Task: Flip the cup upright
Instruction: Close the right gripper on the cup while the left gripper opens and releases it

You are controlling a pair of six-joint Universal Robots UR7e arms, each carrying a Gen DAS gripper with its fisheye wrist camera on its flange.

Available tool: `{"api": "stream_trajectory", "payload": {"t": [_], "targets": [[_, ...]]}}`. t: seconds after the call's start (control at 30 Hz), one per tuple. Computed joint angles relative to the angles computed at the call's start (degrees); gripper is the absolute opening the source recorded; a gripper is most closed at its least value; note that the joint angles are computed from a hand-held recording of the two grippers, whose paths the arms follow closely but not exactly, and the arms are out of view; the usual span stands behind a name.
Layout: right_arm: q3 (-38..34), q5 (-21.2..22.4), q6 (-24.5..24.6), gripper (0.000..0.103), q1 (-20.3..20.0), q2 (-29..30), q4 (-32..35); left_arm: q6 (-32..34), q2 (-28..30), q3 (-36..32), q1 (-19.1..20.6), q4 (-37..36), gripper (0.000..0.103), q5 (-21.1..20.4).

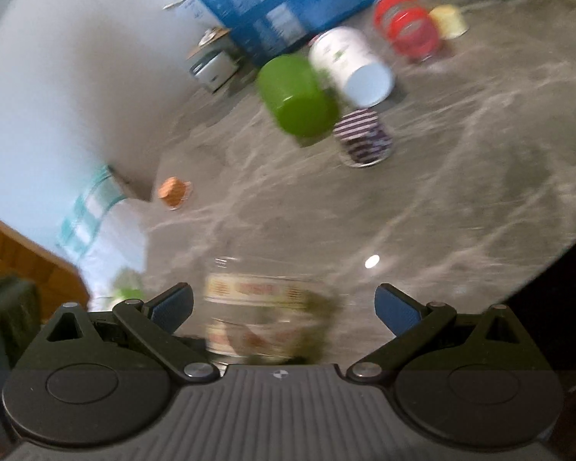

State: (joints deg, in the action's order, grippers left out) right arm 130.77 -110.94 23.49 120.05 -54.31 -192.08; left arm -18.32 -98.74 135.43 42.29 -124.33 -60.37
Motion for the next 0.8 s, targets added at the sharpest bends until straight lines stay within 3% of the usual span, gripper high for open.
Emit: {"api": "stream_trajectory", "payload": {"t": [0.13, 0.23, 0.3, 0.63, 0.73, 0.8], "targets": [[-3.2, 2.8, 2.8, 0.102, -1.1, 0.5, 6.2, 0.1, 0.1, 0.0, 0.0, 0.0, 0.057, 0.0], [-4.4, 1.9, 2.7, 0.098, -1.1, 1.2, 7.8, 0.3, -0.1, 0.0, 0.0, 0.0, 0.057, -0.1], [-4.6, 2.0, 2.3, 0.09, -1.0, 1.5, 8.5, 0.3, -0.2, -0.1, 0.1, 0.1, 0.057, -0.3], [-6.4, -0.5, 1.7, 0.068, -0.1, 2.1, 12.4, 0.0, 0.5, -0.3, -0.5, 0.3, 0.058, 0.3], [-6.0, 0.7, 1.6, 0.068, -0.7, 2.0, 11.5, 0.0, 0.6, -0.1, -0.6, 0.1, 0.059, 0.7], [-5.9, 1.1, 1.3, 0.067, -0.8, 2.0, 11.3, 1.0, 0.4, 0.1, -0.5, -0.2, 0.069, 0.5]]}}
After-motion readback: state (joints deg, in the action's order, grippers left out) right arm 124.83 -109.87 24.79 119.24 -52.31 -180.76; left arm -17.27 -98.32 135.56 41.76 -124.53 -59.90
